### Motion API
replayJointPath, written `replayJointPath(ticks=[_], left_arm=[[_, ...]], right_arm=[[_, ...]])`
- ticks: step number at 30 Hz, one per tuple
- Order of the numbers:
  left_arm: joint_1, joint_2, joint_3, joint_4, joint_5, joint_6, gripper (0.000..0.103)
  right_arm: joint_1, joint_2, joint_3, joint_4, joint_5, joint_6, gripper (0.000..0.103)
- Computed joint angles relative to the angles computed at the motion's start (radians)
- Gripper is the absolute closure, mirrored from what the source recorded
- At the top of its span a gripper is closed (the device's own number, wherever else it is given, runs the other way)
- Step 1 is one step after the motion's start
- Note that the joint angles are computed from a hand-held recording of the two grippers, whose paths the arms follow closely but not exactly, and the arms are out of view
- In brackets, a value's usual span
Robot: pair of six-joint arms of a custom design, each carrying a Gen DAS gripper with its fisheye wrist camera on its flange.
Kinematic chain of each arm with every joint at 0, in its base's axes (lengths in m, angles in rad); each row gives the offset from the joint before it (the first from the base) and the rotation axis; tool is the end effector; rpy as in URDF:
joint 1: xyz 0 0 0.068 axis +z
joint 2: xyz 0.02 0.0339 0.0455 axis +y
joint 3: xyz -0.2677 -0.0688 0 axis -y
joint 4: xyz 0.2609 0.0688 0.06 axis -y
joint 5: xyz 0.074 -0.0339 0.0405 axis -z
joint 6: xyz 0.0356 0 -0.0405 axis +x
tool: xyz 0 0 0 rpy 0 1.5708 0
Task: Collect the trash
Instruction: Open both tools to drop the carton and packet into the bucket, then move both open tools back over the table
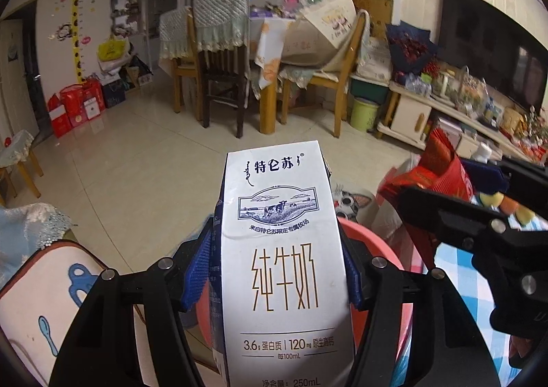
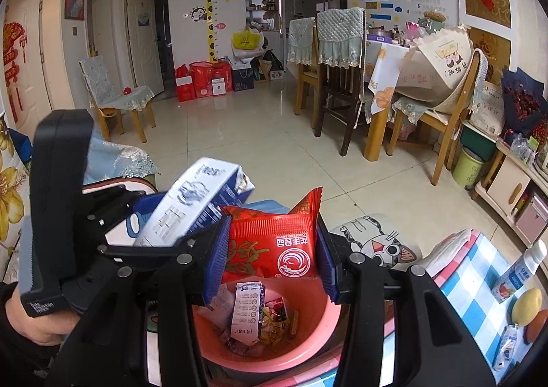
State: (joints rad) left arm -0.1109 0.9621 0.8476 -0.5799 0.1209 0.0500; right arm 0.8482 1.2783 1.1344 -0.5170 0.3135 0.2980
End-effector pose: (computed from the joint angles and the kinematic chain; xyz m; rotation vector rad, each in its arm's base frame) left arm 0.2152 -0.0283 0.2929 0.2459 2.2513 -0.1692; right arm 0.2032 0.2138 0.3256 -0.4345 2.1665 0.2918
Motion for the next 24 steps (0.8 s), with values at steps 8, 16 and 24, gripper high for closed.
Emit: replayJointPath(ticks=[8, 16, 24], left_arm=[[0.024, 0.07, -0.035, 0.036, -0.004, 0.002, 0.035], [0.029, 0.078, -0.039, 0.049, -0.009, 0.002, 0.022], [-0.02, 0.028, -0.041, 0.011, -0.022, -0.02, 0.022]], right_arm=[[-0.065, 0.049, -0.029, 0.062, -0.093, 0.01, 0.053], [-0.081, 0.027, -0.075, 0.091, -0.098, 0.041, 0.038], [-0.101, -0.098, -0.165, 0.065, -0.092, 0.075, 0.038]])
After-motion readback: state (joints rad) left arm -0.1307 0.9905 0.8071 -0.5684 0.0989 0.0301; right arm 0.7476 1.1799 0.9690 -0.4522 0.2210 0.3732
